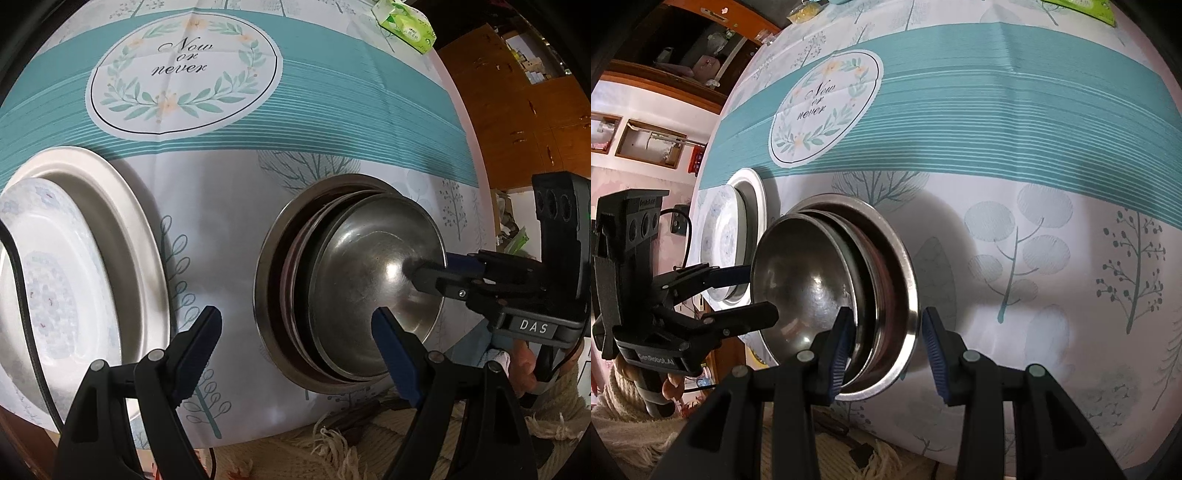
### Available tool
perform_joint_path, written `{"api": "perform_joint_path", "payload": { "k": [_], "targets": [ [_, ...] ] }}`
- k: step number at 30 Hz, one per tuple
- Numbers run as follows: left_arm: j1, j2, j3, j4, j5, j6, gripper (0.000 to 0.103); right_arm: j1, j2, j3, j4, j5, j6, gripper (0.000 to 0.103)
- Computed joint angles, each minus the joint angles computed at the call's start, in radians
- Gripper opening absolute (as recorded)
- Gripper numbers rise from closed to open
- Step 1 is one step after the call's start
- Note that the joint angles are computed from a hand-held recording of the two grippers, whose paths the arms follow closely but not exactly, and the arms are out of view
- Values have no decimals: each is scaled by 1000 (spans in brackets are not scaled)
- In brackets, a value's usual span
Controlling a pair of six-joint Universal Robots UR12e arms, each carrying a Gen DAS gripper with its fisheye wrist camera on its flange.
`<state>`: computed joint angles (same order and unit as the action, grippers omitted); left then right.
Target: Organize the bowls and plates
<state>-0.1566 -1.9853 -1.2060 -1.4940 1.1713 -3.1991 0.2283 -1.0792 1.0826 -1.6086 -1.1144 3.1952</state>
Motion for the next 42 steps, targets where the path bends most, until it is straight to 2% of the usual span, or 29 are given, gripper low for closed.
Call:
{"api": "perform_joint_path", "payload": {
  "k": [8,16,24,28,35,42],
  "targets": [
    [-11,-17,24,-41,2,31,78,3,9,-15,23,-9,7,39],
    [-16,-33,46,-83,-7,36,53,5,19,-33,56,-17,19,39],
    [-2,-36,40,-100,-54,-8,37,5,22,-38,73,-12,18,36],
    [-2,-35,37,-99,-55,-19,37,7,20,-38,73,-18,19,35],
    [-12,-40,59,-132,-10,-12,37,12,22,-48,86,-33,28,33],
    [-12,-26,47,-115,-7,-38,37,19,23,-62,98,-48,17,33]
  ]
}}
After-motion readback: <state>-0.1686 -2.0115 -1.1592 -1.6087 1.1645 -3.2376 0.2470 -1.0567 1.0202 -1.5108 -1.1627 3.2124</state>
